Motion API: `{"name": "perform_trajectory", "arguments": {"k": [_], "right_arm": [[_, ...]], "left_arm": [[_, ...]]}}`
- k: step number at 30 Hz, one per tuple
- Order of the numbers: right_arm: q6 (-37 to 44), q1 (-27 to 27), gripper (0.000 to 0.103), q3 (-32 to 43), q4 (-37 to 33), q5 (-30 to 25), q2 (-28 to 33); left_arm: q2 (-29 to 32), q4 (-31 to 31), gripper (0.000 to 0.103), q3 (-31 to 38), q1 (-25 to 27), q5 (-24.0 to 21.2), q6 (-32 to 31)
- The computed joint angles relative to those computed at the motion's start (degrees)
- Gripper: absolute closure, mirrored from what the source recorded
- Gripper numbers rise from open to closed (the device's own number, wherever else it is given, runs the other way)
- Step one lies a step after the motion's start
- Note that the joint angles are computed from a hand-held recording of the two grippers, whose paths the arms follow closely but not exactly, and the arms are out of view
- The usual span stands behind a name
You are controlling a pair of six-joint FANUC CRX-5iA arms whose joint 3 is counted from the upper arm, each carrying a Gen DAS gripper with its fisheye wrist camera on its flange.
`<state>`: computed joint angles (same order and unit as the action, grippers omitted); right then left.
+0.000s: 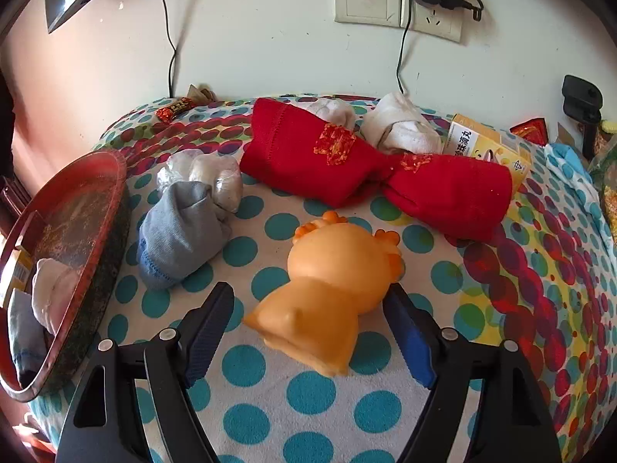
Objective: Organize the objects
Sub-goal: 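Grasp the orange pig toy with the right gripper while the left gripper reaches toward the blue sock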
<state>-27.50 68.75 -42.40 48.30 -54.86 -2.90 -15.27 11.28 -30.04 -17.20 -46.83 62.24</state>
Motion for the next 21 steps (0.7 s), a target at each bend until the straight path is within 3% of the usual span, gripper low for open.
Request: {"name": "perform_trajectory", "arguments": {"k": [2,3,4,6,14,17,21], "right_arm": [[-0.02,-0.74,0.036,-0.61,0.33,0.28,-0.28],[0.24,-0.87,0.054,-1.09,0.54,-0.13,-0.85],[0.23,-1.24,0.056,-2.14,1.09,1.0,-2.0],[0.47,-1.67,0.058,-4.23,1.48,1.98,-4.38],[2.84,0.33,0.058,-10.71,-3.14,-7.69,-13.64],[-0.4,-0.17,0.058,-14.69,-2.75,-6.13,-19.46],[1.62,-0.28,0.057,-12.96,-4.04,-7.44,-16.78]], "left_arm": [[3.16,-0.89,0.042,2.37,-4.34,0.98,1.65],[4.86,-1.64,0.042,3.67,-6.55,1.58,2.57],[6.42,-1.81,0.042,4.65,-8.23,2.14,3.04],[10.34,-2.43,0.042,7.42,-11.32,2.47,4.43],[23.68,-12.53,0.042,19.79,-19.34,1.19,18.03],[26.34,-17.22,0.042,22.7,-20.77,1.19,24.05],[27.64,-22.53,0.042,24.53,-22.1,1.83,30.77]]}}
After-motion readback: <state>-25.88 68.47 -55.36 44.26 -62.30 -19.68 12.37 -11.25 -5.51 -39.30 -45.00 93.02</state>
